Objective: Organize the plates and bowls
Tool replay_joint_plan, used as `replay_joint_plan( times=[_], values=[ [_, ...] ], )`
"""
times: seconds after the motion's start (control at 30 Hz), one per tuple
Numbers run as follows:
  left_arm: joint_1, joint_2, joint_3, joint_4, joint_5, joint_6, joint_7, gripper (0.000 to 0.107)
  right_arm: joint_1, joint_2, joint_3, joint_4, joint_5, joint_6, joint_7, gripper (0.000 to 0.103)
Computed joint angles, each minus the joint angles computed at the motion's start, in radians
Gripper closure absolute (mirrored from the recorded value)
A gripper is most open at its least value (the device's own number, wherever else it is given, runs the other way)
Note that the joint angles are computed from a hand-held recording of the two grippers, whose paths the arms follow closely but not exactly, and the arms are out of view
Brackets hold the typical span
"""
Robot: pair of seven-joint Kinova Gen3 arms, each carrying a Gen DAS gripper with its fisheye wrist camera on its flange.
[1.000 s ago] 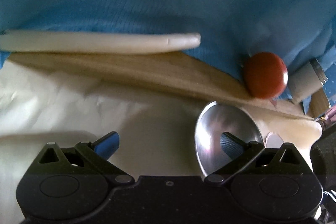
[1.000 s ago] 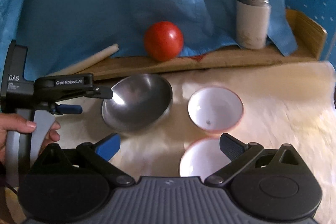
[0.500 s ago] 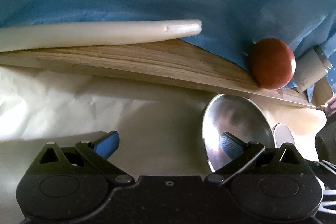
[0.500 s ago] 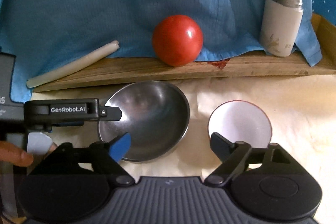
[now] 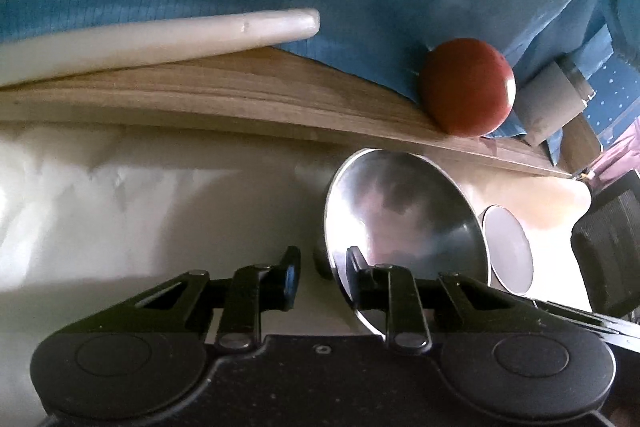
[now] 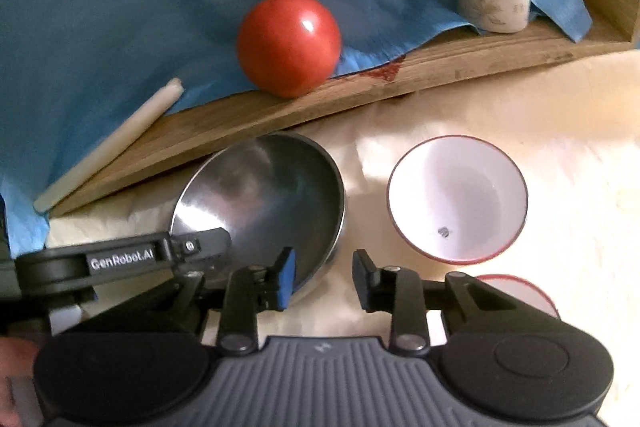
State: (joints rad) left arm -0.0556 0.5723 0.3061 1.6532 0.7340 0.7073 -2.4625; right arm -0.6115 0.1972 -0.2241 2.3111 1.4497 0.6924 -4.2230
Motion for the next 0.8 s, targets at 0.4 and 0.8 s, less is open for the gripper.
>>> replay_joint_plan(
  times=[0.4,0.8],
  values=[
    [-0.071,-0.136,0.007,0.162,0.121,-0.033,-0.138,0.092,-0.094,-0.042,-0.044,0.016,-0.069,0.087,0.055,0.082],
    [0.008,-0.376,-0.054,0.340,0.330,-0.029,-0.317,0.092,-0.301,-0.202,-0.208,0.194,-0.198,0.396,-0.125,0.082]
  ],
)
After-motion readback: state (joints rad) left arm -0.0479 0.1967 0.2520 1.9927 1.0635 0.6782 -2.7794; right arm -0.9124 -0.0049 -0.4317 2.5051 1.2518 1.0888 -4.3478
